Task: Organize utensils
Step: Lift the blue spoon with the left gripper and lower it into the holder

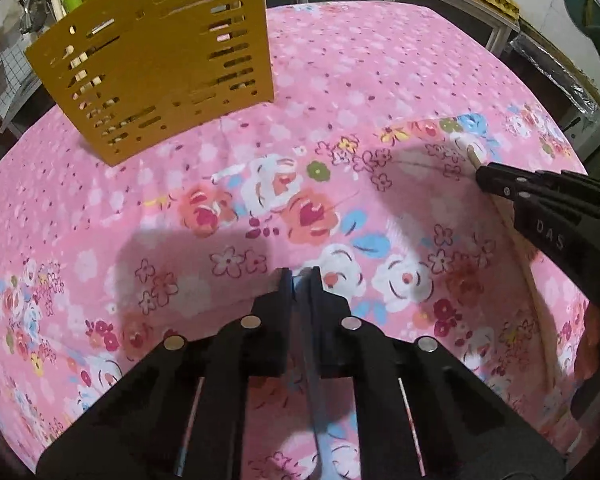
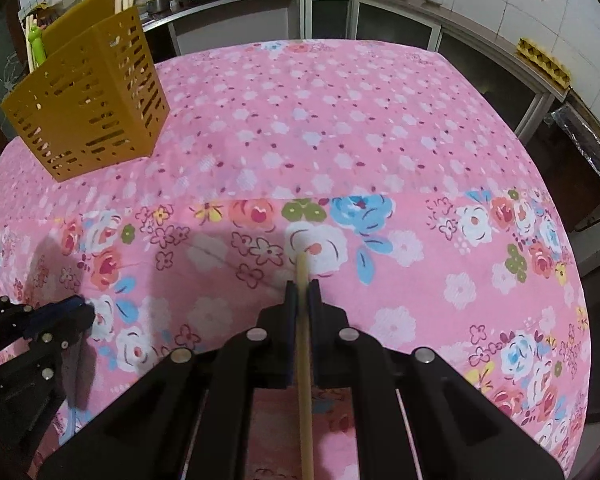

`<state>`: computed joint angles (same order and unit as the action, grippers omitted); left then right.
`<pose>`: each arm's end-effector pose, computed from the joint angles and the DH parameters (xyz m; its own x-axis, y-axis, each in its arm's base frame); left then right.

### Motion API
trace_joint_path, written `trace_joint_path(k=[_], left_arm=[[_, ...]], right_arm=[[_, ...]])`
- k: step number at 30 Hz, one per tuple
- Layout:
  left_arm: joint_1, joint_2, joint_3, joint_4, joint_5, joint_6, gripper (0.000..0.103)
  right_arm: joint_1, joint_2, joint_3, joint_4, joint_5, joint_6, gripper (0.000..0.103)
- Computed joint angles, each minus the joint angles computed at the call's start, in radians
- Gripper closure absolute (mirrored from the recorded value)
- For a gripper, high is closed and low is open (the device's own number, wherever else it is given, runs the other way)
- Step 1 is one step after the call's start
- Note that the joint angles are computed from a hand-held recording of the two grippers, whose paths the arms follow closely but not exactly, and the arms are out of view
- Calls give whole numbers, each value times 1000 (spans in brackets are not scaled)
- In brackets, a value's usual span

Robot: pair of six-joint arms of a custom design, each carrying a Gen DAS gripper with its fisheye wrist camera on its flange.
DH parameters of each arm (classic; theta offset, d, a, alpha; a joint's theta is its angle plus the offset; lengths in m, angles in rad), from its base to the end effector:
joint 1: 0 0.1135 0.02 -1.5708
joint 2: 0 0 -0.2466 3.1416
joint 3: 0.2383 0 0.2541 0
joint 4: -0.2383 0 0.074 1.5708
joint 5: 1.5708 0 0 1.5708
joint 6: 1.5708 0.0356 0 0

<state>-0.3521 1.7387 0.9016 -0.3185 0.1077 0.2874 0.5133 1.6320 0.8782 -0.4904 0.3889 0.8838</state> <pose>0.2946 -0.1123 0.1133 -0.7149 0.5629 -0.4147 0.6113 0.7911 0.0200 0.2597 0.1309 0.1331 -0.7927 0.3744 -0.4811 0.4170 0.9087 0.0203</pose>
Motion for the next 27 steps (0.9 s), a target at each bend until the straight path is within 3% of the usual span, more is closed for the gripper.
trace_joint_path(k=[6, 11, 27], left_arm=[[38, -13, 33, -5, 39, -19, 97], [106, -103, 8, 58, 87, -23, 97], [323, -273, -18, 152, 292, -38, 97]], right_arm=[[16, -50, -7, -4, 32, 7, 97], [41, -92, -4, 7, 72, 9, 97], [198, -166, 80, 148, 331, -82, 97]])
